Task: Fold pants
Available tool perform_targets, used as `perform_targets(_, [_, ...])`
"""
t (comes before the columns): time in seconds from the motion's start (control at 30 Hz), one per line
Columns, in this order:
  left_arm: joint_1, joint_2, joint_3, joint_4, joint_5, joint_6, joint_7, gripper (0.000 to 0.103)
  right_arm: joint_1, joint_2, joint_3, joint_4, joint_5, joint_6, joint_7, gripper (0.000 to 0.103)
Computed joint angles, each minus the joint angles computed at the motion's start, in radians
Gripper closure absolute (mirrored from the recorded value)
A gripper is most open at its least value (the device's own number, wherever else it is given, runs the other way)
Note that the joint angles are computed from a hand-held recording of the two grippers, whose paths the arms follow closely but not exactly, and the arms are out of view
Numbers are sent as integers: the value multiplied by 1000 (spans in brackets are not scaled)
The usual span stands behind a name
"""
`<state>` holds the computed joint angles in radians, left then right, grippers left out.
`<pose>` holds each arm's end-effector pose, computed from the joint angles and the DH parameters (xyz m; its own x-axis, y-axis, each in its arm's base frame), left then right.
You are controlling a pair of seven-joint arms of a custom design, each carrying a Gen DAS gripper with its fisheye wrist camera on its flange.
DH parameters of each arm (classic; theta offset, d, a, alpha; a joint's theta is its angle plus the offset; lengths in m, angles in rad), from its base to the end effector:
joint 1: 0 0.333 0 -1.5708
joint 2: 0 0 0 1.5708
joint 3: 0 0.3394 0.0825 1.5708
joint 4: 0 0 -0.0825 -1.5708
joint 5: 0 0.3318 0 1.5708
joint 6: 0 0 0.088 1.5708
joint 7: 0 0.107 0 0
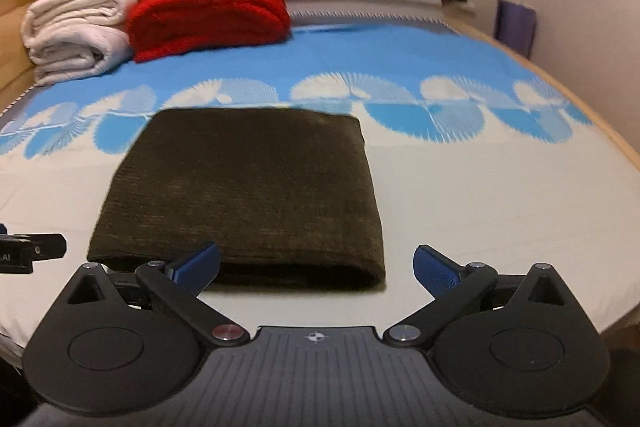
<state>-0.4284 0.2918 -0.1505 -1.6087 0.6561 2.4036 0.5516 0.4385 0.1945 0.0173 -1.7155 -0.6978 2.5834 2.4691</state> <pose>0.5502 -0.3382 0.5566 0.0714 -0.9972 0.0208 -0.7565 -0.0677 -0.6504 0.5530 0.2828 0.5848 0.0143 -0.9994 0.0328 -0.6660 -0.0340 -0.7452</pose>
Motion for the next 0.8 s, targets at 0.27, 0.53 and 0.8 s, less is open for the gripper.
perform_targets(0.27, [-12, 31, 3, 0, 11, 66, 45, 0, -1, 40, 1, 40, 77, -46, -61, 1])
perform_targets(0.53, [-20, 39, 18, 6, 5, 63, 29, 0, 0, 41, -6, 35, 105, -47, -81, 1])
perform_targets(0.8, [-13, 29, 18, -7, 2, 67, 27, 0, 0, 43, -6, 39, 114, -47, -98, 1])
